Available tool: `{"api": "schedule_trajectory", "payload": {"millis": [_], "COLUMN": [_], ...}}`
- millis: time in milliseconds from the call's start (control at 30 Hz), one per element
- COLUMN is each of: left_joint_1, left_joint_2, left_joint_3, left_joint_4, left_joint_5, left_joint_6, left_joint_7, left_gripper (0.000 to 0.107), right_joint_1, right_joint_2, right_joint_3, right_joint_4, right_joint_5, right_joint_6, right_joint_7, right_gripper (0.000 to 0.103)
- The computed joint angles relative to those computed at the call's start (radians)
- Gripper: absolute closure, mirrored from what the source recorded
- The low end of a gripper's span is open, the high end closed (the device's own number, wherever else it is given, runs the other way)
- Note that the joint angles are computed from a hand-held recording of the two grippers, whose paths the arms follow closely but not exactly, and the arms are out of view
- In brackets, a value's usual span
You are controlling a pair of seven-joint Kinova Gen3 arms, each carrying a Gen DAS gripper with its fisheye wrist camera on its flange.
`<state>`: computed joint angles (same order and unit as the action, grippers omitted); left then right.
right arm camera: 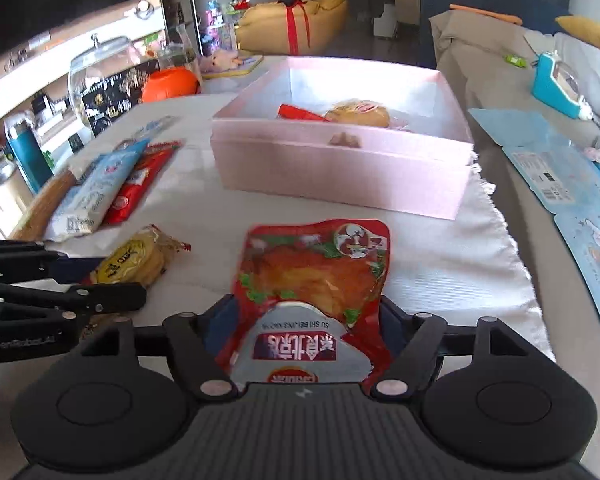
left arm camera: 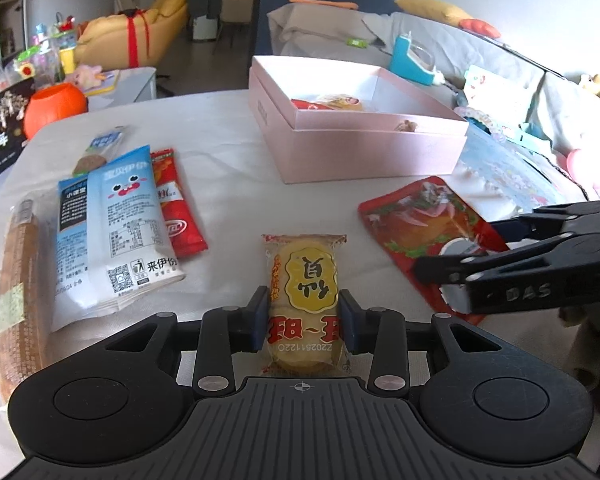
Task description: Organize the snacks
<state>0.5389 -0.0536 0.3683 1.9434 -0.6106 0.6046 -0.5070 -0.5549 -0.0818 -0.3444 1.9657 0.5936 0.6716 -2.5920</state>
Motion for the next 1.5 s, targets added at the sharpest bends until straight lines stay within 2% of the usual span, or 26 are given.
{"api": "schedule_trajectory", "payload": {"millis": [67, 233, 333, 400, 433, 467, 567, 633, 733, 833, 867, 900, 933, 967, 1033, 1067, 1167, 1200, 1267, 1333, 1433, 1500], "left_joint_1": [0.0, 0.012, 0.018, 0.019, 0.018, 0.018, 0.02, 0.022, 0.023, 0.024, 0.024, 0.023, 0.022, 0.021, 0.018, 0.017, 0.015, 0.015, 0.018, 0.021, 0.014, 0.013], "left_joint_2": [0.001, 0.007, 0.006, 0.004, 0.003, 0.002, 0.003, 0.003, 0.003, 0.003, 0.003, 0.002, 0.0, -0.002, -0.005, -0.005, -0.004, -0.005, -0.003, -0.004, -0.013, -0.027], "left_joint_3": [0.004, 0.013, 0.011, 0.008, 0.007, 0.007, 0.014, 0.016, 0.015, 0.014, 0.014, 0.013, 0.012, 0.012, 0.013, 0.015, 0.024, 0.026, 0.029, 0.027, 0.002, -0.034], "left_joint_4": [0.003, 0.007, 0.014, 0.018, 0.02, 0.021, 0.025, 0.028, 0.029, 0.03, 0.031, 0.033, 0.036, 0.038, 0.043, 0.044, 0.048, 0.052, 0.053, 0.051, 0.042, 0.046], "left_joint_5": [-0.012, -0.06, -0.077, -0.079, -0.079, -0.08, -0.101, -0.114, -0.118, -0.118, -0.119, -0.12, -0.12, -0.121, -0.122, -0.124, -0.146, -0.156, -0.169, -0.165, -0.078, 0.004], "left_joint_6": [-0.002, 0.007, 0.005, -0.001, -0.004, -0.007, -0.002, -0.003, -0.004, -0.005, -0.007, -0.01, -0.015, -0.019, -0.024, -0.024, -0.023, -0.025, -0.021, -0.02, -0.036, -0.08], "left_joint_7": [0.012, 0.06, 0.07, 0.07, 0.07, 0.072, 0.089, 0.099, 0.102, 0.103, 0.104, 0.104, 0.105, 0.105, 0.106, 0.106, 0.125, 0.134, 0.133, 0.126, 0.077, 0.013], "left_gripper": [0.067, 0.066, 0.066, 0.066, 0.066, 0.066, 0.066, 0.066, 0.066, 0.066, 0.066, 0.066, 0.066, 0.066, 0.066, 0.066, 0.064, 0.064, 0.064, 0.065, 0.066, 0.067], "right_joint_1": [-0.003, -0.042, -0.04, -0.048, -0.043, -0.036, -0.026, -0.029, -0.107, -0.189, -0.192, -0.178, -0.148, -0.102, -0.013, 0.016, 0.023, 0.039, 0.076, 0.084, 0.069, 0.054], "right_joint_2": [0.013, 0.018, 0.01, 0.004, -0.004, -0.013, -0.058, -0.08, -0.111, -0.142, -0.143, -0.133, -0.119, -0.102, -0.065, -0.05, -0.038, -0.039, -0.045, -0.061, -0.1, -0.121], "right_joint_3": [-0.004, -0.004, -0.018, -0.01, -0.022, -0.043, -0.049, -0.023, 0.111, 0.237, 0.252, 0.248, 0.226, 0.185, 0.112, 0.098, 0.13, 0.116, 0.07, 0.059, 0.104, 0.138], "right_joint_4": [0.004, 0.01, 0.034, 0.038, 0.04, 0.041, 0.052, 0.051, 0.045, 0.06, 0.06, 0.054, 0.049, 0.044, 0.027, 0.022, 0.05, 0.05, 0.045, 0.049, 0.062, 0.07], "right_joint_5": [0.018, 0.063, 0.108, 0.11, 0.127, 0.155, 0.156, 0.102, -0.02, -0.142, -0.183, -0.223, -0.248, -0.264, -0.292, -0.33, -0.438, -0.449, -0.433, -0.423, -0.52, -0.589], "right_joint_6": [-0.013, 0.005, -0.009, -0.016, -0.009, 0.008, -0.006, -0.022, -0.063, -0.154, -0.173, -0.184, -0.191, -0.192, -0.171, -0.167, -0.217, -0.215, -0.205, -0.212, -0.247, -0.271], "right_joint_7": [-0.016, -0.012, -0.054, -0.038, -0.045, -0.06, -0.039, 0.019, 0.102, 0.19, 0.23, 0.271, 0.296, 0.305, 0.322, 0.355, 0.446, 0.464, 0.461, 0.462, 0.535, 0.598], "right_gripper": [0.022, 0.018, 0.019, 0.026, 0.043, 0.053, 0.066, 0.069, 0.076, 0.075, 0.069, 0.063, 0.049, 0.043, 0.043, 0.047, 0.049, 0.051, 0.06, 0.069, 0.08, 0.093]}}
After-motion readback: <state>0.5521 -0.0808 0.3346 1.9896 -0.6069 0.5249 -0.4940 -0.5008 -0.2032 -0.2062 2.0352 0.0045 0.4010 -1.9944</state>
